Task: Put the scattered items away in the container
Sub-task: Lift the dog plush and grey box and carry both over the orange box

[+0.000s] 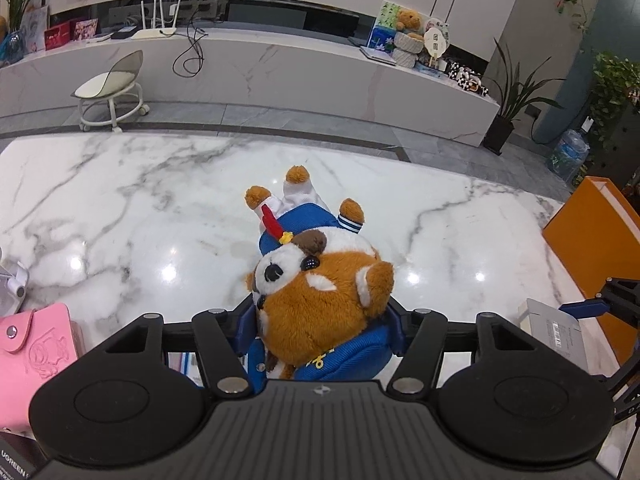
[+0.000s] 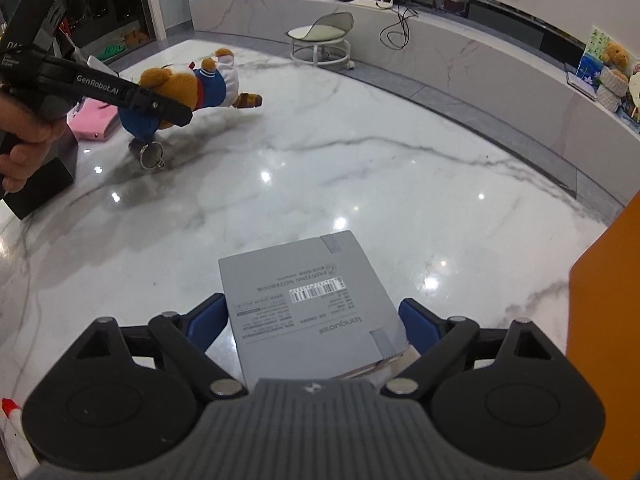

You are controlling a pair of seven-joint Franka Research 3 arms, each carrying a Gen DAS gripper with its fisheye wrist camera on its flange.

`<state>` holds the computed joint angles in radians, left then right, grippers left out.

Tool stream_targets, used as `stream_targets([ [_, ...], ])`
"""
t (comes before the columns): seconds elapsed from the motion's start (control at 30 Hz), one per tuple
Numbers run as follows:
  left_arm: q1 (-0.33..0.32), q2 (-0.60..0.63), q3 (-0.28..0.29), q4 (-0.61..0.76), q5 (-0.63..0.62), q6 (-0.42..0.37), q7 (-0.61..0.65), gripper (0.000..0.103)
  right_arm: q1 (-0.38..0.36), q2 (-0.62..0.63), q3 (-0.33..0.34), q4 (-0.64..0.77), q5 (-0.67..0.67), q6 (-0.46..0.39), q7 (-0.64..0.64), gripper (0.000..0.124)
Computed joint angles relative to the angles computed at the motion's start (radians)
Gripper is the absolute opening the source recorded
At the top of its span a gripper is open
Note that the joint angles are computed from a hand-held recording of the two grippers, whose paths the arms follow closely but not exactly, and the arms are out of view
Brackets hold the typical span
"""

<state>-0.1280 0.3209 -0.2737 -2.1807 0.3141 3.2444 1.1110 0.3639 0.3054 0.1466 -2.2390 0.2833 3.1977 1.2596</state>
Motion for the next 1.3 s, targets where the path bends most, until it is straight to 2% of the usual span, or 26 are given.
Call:
stream_targets([
  [0.1,-0.023,-0.019,0.020,-0.009,0.004,0.005,-0.005,0.070,-0.001,-0.013,0.003,-0.009,0.001,0.013,-0.002,0.092],
  [0.23,-0.109,-0.048,0.100,-0.019,0.019,0.010,-0.020,0.070,-0.012,-0.033,0.017,-0.024,0.007,0.036,-0.005,0.092],
  [0.47,-0.160,-0.081,0.130,-0.027,0.026,0.023,-0.044,0.069,0.049,-0.082,-0.046,-0.062,0.004,0.075,0.020,0.092],
  [0.57,-0.203,-0.094,0.159,-0.025,0.030,0.033,-0.054,0.069,0.068,-0.108,-0.067,-0.080,0.009,0.102,0.030,0.092],
  [0.77,-0.237,-0.108,0.154,-0.006,0.029,0.058,-0.050,0.069,0.138,-0.168,-0.135,-0.120,0.069,0.155,0.013,0.092],
  [0.83,-0.246,-0.110,0.149,0.003,0.026,0.066,-0.046,0.069,0.143,-0.188,-0.136,-0.135,0.099,0.173,-0.004,0.092],
  [1.07,-0.285,-0.095,0.141,0.045,0.004,0.090,-0.027,0.069,0.113,-0.262,-0.094,-0.189,0.229,0.224,-0.085,0.092],
  [1.3,-0.278,-0.056,0.084,0.102,0.015,0.093,-0.003,0.069,0.048,-0.344,-0.030,-0.262,0.298,0.267,-0.110,0.091],
])
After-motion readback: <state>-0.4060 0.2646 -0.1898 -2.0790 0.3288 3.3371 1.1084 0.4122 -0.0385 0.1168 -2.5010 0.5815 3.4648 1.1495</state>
